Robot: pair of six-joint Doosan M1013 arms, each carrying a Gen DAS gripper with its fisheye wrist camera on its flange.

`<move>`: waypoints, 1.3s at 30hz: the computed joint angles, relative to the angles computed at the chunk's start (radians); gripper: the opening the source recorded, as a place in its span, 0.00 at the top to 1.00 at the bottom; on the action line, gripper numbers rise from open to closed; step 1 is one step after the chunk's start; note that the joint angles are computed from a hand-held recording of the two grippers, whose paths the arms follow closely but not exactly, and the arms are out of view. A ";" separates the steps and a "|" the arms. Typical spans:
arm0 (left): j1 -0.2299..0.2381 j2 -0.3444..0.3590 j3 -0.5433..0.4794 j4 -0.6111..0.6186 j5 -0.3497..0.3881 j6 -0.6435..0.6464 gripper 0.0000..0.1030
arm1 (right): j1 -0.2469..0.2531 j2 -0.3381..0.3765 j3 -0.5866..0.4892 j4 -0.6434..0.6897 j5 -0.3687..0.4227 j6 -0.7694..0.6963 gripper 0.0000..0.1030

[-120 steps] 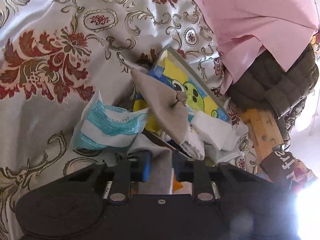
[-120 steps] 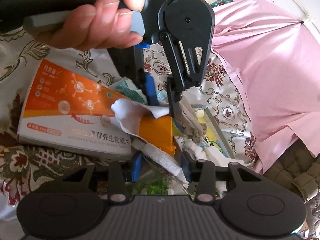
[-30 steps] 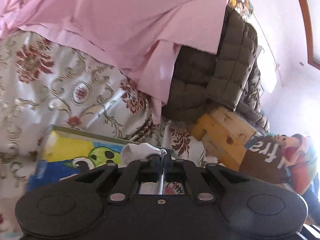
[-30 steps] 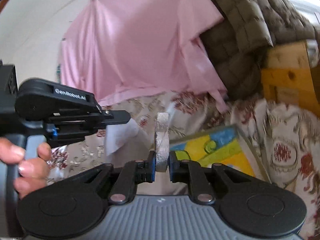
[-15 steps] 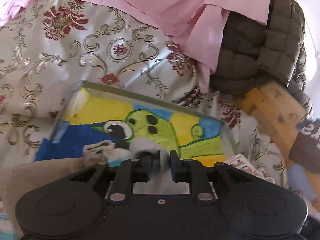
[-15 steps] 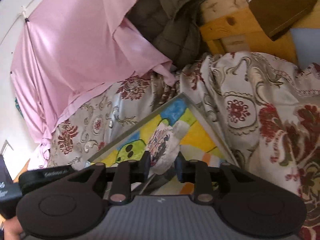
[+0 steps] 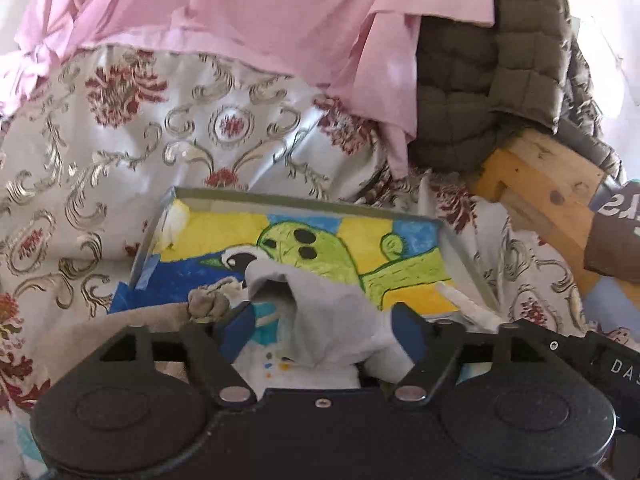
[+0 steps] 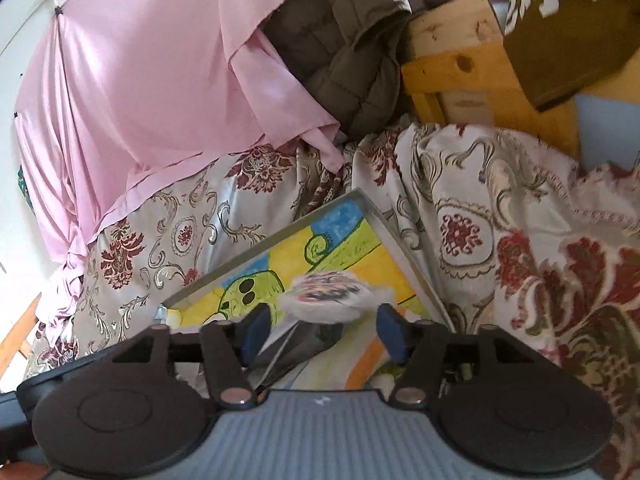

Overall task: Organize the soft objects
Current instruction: 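Open the left tool over the tray while the right tool releases its item there, then withdraw both open tools from the tray back toward the pile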

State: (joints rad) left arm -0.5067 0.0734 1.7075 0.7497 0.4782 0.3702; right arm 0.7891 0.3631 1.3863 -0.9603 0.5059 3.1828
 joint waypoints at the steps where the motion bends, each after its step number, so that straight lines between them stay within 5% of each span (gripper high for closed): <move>1: -0.007 -0.007 0.003 0.026 0.005 -0.025 0.20 | 0.005 -0.005 0.002 -0.012 0.010 0.003 0.29; 9: -0.062 -0.071 0.031 0.147 0.067 -0.130 0.11 | 0.052 -0.052 0.032 -0.124 0.085 0.031 0.16; 16: -0.138 -0.161 0.112 0.405 0.156 -0.405 0.02 | 0.117 -0.098 0.071 -0.261 0.168 0.092 0.05; 21: -0.193 -0.231 0.166 0.485 0.233 -0.467 0.01 | 0.169 -0.125 0.094 -0.303 0.223 0.099 0.00; 39: -0.426 -0.442 0.321 0.467 0.536 -0.448 0.01 | 0.345 -0.164 0.166 -0.345 0.441 0.123 0.00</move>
State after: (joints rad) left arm -0.9327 -0.3686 2.0287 1.2168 1.0144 -0.0778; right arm 1.1342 0.1994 1.5520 -1.3057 0.9468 3.3059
